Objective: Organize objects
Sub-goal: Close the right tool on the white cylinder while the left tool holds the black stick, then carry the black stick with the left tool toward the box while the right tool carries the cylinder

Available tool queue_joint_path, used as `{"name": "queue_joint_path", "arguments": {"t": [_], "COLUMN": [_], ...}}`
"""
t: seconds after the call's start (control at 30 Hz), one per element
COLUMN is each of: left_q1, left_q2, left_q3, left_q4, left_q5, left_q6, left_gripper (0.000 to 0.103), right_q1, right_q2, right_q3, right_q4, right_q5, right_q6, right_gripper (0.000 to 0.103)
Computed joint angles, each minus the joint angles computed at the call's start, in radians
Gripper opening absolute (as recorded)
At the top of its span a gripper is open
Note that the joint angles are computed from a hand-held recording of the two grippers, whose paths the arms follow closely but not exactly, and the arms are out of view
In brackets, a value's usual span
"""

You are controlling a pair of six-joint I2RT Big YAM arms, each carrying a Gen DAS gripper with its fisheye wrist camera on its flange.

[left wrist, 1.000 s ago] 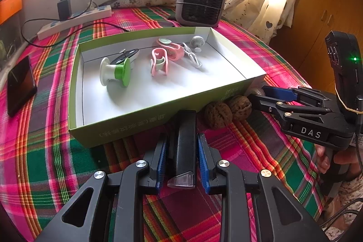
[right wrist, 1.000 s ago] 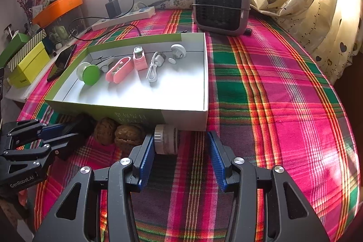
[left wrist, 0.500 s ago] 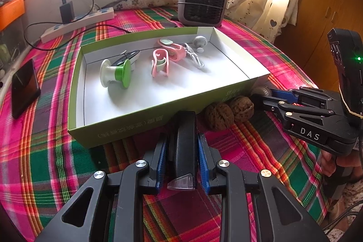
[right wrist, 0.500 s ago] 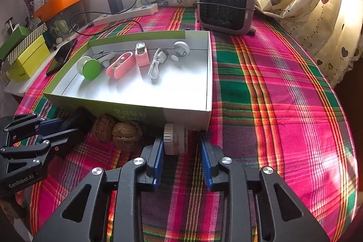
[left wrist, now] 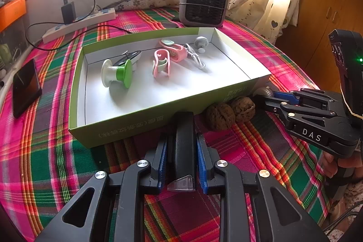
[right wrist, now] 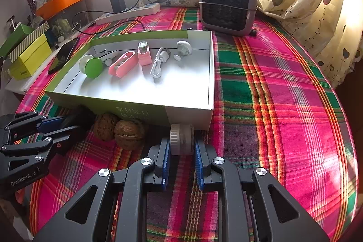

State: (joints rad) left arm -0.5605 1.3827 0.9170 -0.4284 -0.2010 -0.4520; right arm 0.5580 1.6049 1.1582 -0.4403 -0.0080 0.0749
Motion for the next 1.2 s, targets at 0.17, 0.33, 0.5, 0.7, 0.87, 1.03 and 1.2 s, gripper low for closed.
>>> {"name": "queue_joint_path", "arguments": {"t": [0.17, 0.33, 0.5, 0.7, 0.87, 1.03, 1.2], "left_q1": [-0.003, -0.003, -0.004, -0.003, -0.004, -0.01, -0.014], "left_q2": [0.0, 0.0, 0.0, -0.001, -0.009, -0.032, -0.061], "left_q3": [0.0, 0.0, 0.0, 0.0, -0.004, -0.007, -0.005], "left_q4": [-0.001, -0.003, -0.003, -0.003, -0.001, -0.01, -0.017], "left_q5": [-0.003, -0.004, -0.004, -0.004, -0.004, -0.01, -0.016], "left_q6": [0.0, -0.002, 0.0, -0.002, -0.004, -0.001, -0.003], "left_gripper": [0.021, 0.021, 0.021, 0.021, 0.021, 0.021, 0.021], "right_q1": [0.0, -0.002, -0.003, 0.0, 0.003, 0.005, 0.008], "right_q2": [-0.001, -0.001, -0.006, -0.011, -0.019, -0.036, -0.054], "right_q3": [-0.001, -0.001, -0.006, -0.01, -0.014, -0.02, -0.023], "right_q4": [0.001, 0.001, 0.004, 0.006, 0.01, 0.014, 0.019], "right_q5": [0.0, -0.003, -0.006, -0.002, 0.0, -0.004, -0.009], "right_q6": [0.001, 0.001, 0.003, 0.003, 0.005, 0.005, 0.002], "right_gripper": [0.02, 0.02, 0.02, 0.02, 0.02, 0.02, 0.02]}}
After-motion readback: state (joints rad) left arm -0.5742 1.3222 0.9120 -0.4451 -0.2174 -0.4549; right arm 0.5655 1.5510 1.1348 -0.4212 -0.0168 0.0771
